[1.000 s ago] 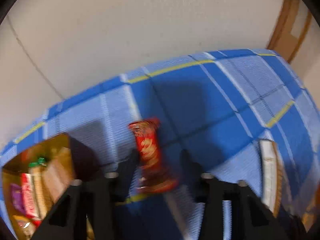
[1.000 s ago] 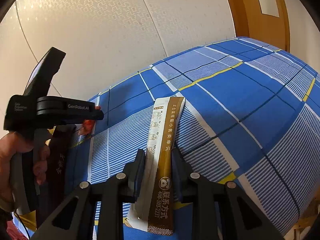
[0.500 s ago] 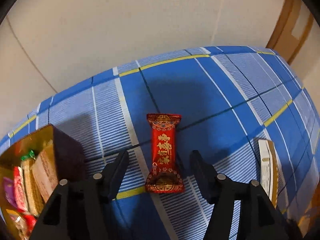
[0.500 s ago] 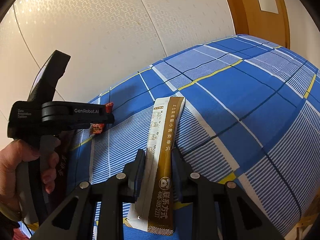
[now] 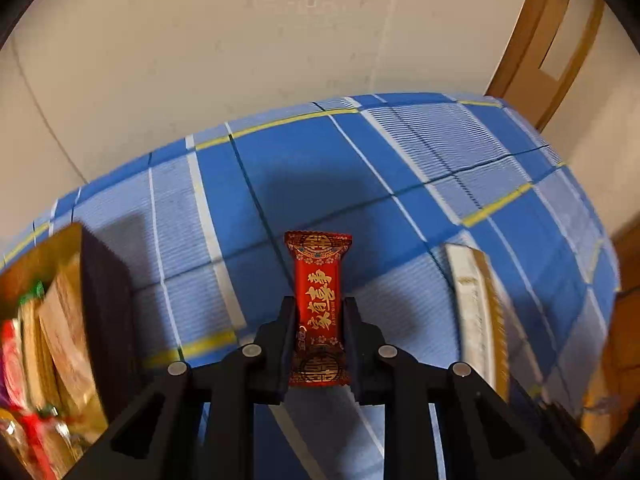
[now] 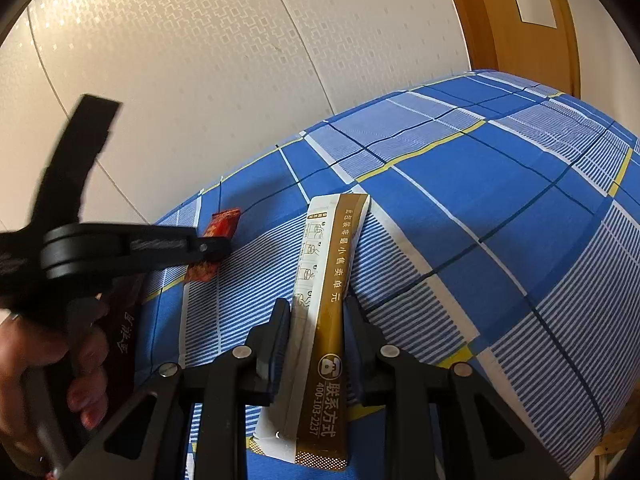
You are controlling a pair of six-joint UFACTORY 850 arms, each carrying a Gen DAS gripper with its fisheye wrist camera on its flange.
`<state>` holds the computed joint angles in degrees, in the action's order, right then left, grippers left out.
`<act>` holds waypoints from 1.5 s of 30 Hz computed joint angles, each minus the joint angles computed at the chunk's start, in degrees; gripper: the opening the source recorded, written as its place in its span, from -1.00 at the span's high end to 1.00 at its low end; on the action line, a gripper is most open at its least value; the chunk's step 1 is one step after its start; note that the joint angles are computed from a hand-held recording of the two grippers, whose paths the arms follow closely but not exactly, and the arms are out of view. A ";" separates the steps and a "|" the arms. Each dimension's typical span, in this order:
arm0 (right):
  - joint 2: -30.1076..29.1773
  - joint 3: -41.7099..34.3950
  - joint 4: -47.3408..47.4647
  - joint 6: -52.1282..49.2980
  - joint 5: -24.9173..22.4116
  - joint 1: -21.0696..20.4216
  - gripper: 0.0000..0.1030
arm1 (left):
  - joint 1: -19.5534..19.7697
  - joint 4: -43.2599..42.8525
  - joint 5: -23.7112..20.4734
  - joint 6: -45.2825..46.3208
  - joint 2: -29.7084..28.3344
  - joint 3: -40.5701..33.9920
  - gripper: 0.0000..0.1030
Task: Organize snacks
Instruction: 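Carry the red bar into the tray and open the left gripper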
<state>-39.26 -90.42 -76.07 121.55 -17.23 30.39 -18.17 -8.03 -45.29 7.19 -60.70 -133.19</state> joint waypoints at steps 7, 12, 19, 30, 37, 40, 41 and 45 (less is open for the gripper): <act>0.05 0.52 -3.53 2.87 -0.95 0.39 0.48 | 1.99 -12.55 5.99 9.61 13.22 19.96 0.57; -0.67 -0.55 -2.12 -0.30 -3.04 1.07 0.49 | 3.77 -21.48 10.31 18.30 22.45 33.13 0.57; -0.50 -0.16 -2.54 -0.79 -3.31 1.11 0.49 | 6.90 -30.13 14.36 28.44 31.09 45.15 0.57; -0.67 -0.61 -0.70 -3.54 -4.35 1.37 0.49 | 13.51 -31.15 14.81 26.53 34.76 50.24 0.57; -0.34 -0.01 -2.32 -0.97 -3.85 1.33 0.49 | 14.35 -25.36 13.56 19.07 32.76 49.72 0.57; -0.38 -0.10 -2.09 -1.38 -3.91 1.34 0.49 | 13.81 -20.11 15.53 14.44 32.39 49.51 0.57; -0.41 -0.14 -2.01 -1.40 -3.99 1.36 0.49 | 13.74 -19.34 15.65 13.58 32.12 49.25 0.57; -0.37 -0.09 -2.11 -1.38 -3.85 1.31 0.49 | 13.63 -15.86 15.82 9.30 31.22 48.29 0.55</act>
